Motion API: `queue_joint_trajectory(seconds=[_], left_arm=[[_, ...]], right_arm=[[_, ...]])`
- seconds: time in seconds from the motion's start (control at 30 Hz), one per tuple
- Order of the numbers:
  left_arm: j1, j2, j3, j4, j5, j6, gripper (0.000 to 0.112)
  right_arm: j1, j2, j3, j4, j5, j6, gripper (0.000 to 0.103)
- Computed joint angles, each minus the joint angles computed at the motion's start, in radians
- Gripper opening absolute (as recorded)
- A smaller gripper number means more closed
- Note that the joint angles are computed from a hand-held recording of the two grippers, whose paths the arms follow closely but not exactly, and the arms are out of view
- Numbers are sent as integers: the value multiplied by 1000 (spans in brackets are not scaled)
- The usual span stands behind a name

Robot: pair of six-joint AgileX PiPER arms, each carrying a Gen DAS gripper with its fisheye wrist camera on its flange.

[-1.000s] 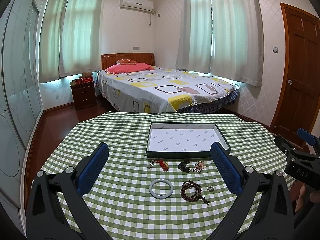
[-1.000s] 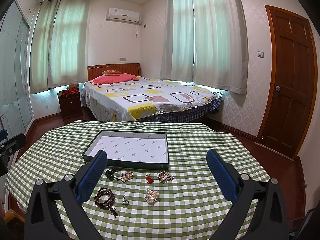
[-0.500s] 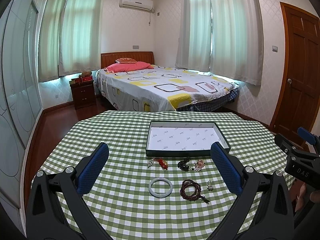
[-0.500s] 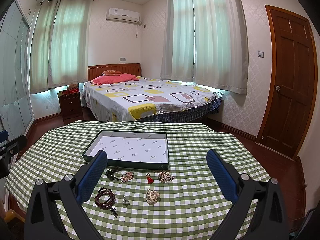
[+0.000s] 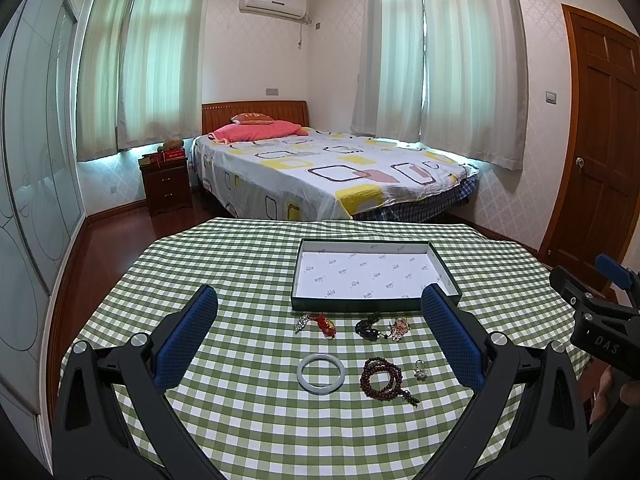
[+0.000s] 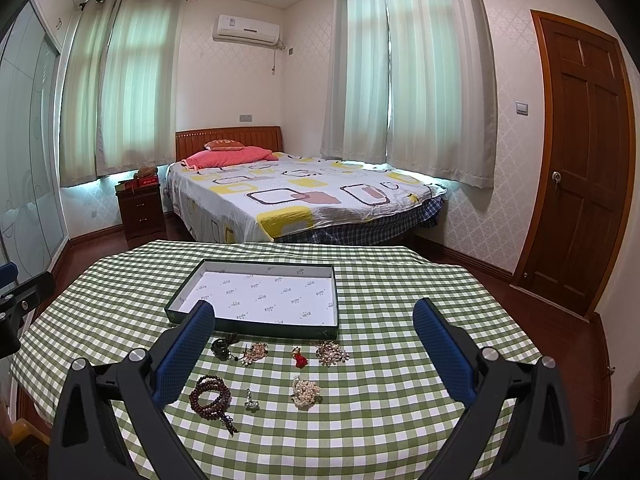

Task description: Organize jewelry

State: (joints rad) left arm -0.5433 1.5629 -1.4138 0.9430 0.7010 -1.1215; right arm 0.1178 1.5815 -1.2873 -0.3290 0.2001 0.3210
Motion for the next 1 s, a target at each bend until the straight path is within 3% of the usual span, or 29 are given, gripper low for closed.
queue_joint_trajectory(seconds=[1.0], left_arm=[[28,26,18,-19,-27,-1,99]], right_arm=[[1,13,15,27,-19,-17,97]])
